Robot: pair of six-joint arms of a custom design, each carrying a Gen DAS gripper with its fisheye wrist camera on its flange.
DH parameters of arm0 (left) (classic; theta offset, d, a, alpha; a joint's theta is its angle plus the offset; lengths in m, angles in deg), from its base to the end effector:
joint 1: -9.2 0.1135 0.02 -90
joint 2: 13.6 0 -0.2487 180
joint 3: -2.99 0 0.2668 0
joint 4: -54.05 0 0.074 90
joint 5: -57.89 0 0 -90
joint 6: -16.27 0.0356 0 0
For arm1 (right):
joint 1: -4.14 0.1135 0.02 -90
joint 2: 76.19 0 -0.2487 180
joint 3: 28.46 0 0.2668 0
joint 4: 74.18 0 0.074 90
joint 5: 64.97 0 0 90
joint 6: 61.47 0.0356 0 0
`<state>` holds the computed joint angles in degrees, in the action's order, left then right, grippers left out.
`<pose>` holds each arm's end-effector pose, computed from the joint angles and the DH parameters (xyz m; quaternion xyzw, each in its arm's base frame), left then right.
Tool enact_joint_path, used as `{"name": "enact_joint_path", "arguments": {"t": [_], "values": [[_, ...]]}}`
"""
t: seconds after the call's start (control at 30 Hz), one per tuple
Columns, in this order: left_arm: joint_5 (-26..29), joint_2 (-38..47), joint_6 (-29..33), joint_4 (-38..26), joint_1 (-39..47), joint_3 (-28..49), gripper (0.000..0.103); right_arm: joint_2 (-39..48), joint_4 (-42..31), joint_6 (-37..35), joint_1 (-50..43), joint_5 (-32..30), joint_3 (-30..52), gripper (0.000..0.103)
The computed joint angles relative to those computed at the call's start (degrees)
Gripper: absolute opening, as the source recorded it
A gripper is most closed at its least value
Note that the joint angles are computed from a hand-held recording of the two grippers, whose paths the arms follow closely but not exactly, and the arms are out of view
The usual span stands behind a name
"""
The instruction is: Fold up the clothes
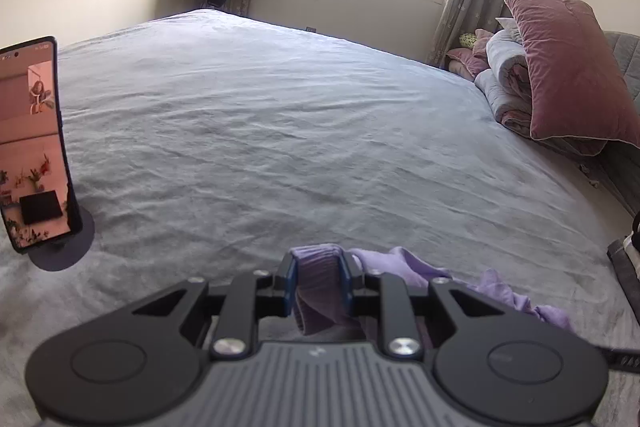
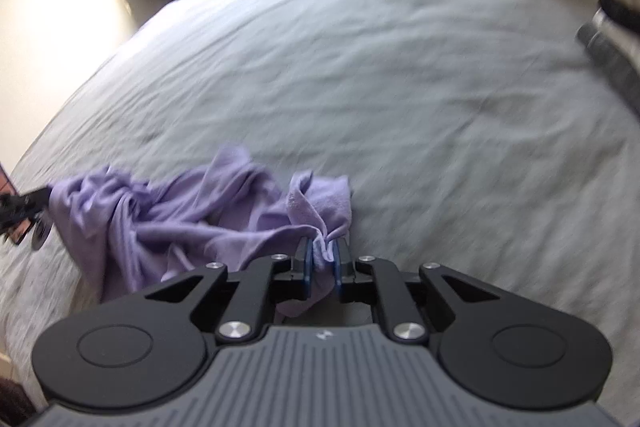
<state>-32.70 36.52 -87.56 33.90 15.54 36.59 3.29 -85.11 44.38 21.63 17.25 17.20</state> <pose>0.2029 0.0229 0.1630 -0.1588 0.8794 -0.0247 0.4481 0.2597 0.0869 0.1326 -0.0393 0.9204 0.1701 0.3497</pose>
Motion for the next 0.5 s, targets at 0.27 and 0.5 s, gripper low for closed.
{"name": "enact_joint_path", "arguments": {"t": [0.27,0.5], "values": [[11.2,-1.7,7.7,-7.4,7.7,0.5,0.022,-8.4,-4.2,-0.9,-6.2,-1.4,-1.9,0.002],[17.2,-1.8,19.1,-15.7,12.2,0.7,0.023,-11.0,-8.9,-4.4,-7.9,-2.1,-3.5,0.002]]}}
